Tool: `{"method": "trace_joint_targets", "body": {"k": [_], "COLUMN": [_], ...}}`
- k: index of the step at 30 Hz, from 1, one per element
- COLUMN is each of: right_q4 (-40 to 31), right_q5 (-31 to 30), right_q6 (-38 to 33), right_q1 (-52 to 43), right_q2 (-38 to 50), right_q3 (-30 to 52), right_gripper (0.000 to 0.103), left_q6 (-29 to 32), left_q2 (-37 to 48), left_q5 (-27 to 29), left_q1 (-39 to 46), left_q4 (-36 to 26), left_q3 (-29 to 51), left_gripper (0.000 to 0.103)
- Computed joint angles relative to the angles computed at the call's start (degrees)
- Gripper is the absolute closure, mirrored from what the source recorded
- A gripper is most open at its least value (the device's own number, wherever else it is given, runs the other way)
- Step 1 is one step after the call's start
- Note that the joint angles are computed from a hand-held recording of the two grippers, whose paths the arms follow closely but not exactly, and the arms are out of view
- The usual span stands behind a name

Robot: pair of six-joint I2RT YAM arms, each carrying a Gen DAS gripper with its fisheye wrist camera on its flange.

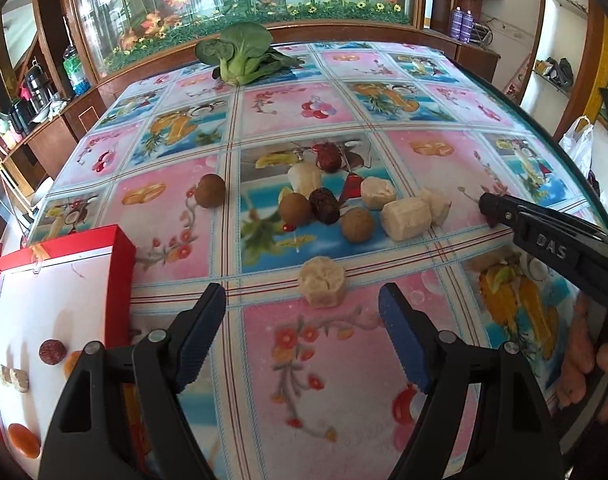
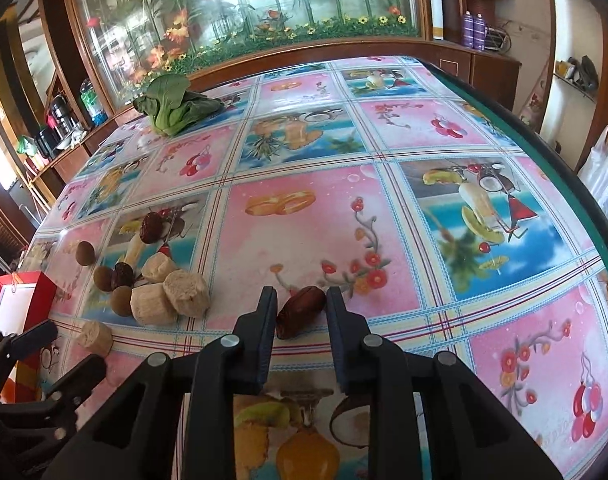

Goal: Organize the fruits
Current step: 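Grasp a red date with the right tool while the left tool grasps a round beige chunk, then carry the date and beige chunk over the white tray with both tools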

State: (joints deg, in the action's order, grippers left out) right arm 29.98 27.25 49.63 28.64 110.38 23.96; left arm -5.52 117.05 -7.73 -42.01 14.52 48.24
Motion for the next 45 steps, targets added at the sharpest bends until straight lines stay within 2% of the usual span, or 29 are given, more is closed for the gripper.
{"method": "trace_joint_targets", "body": {"k": [5,6,8,10,12,15,17,22,26,34,36,39,42,45], "right_q4": [-0.61,-0.48,-0.75,-0.67,-0.75,-0.74,-0.5,0.34,2.89,9.95,11.16,12.19,11.11,10.97], "right_q5": [0.19,0.11,0.24,0.27,0.28,0.38,0.3,0.88,4.27,10.22,10.77,8.37,8.21,5.26], "right_q6": [-0.03,-0.08,0.11,0.03,-0.02,0.02,0.05,-0.1,-0.34,-2.05,-2.65,-2.65,-1.99,-1.38], "right_q1": [0.65,0.58,0.72,0.73,0.97,1.36,1.36,1.6,3.18,6.26,6.94,7.3,10.44,13.99], "right_q2": [0.04,0.03,0.04,0.07,0.08,0.09,0.06,-0.17,-1.47,-3.68,-3.43,-2.98,-3.1,-1.36], "right_q3": [0.42,0.35,0.49,0.47,0.59,0.67,0.54,0.11,-1.49,-4.76,-4.81,-4.4,-2.42,1.55], "right_gripper": [0.079,0.079,0.079,0.079,0.079,0.08,0.08,0.08,0.08,0.08,0.08,0.08,0.08,0.08], "left_q6": [-0.1,-0.11,-0.1,-0.03,0.22,0.16,0.01,-0.31,-0.74,0.94,1.55,2.63,4.45,6.52], "left_q2": [2.19,2.49,3.3,3.24,3.11,2.88,2.79,2.3,0.05,-13.94,-18.95,-26.42,-32.46,-37.39], "left_q5": [-0.59,-0.36,1.03,1.08,2.12,2.4,1.99,1.26,0.18,-2.18,-1.9,-0.65,1.05,4.48], "left_q1": [0.06,0.18,0.56,0.44,0.38,-0.28,-0.8,-1.51,-2.35,-2.04,-0.2,4.51,10.64,19.6], "left_q4": [0.42,0.47,0.02,1.1,1.89,2.95,3.93,5.83,8.43,15.64,17.28,17.48,17.07,16.65], "left_q3": [1.48,1.7,2.56,2.17,1.73,0.97,0.3,-1.49,-4.64,-17.52,-21.48,-26.37,-30.19,-33.39], "left_gripper": [0.026,0.033,0.042,0.045,0.058,0.07,0.074,0.074,0.074,0.074,0.074,0.074,0.074,0.074]}}
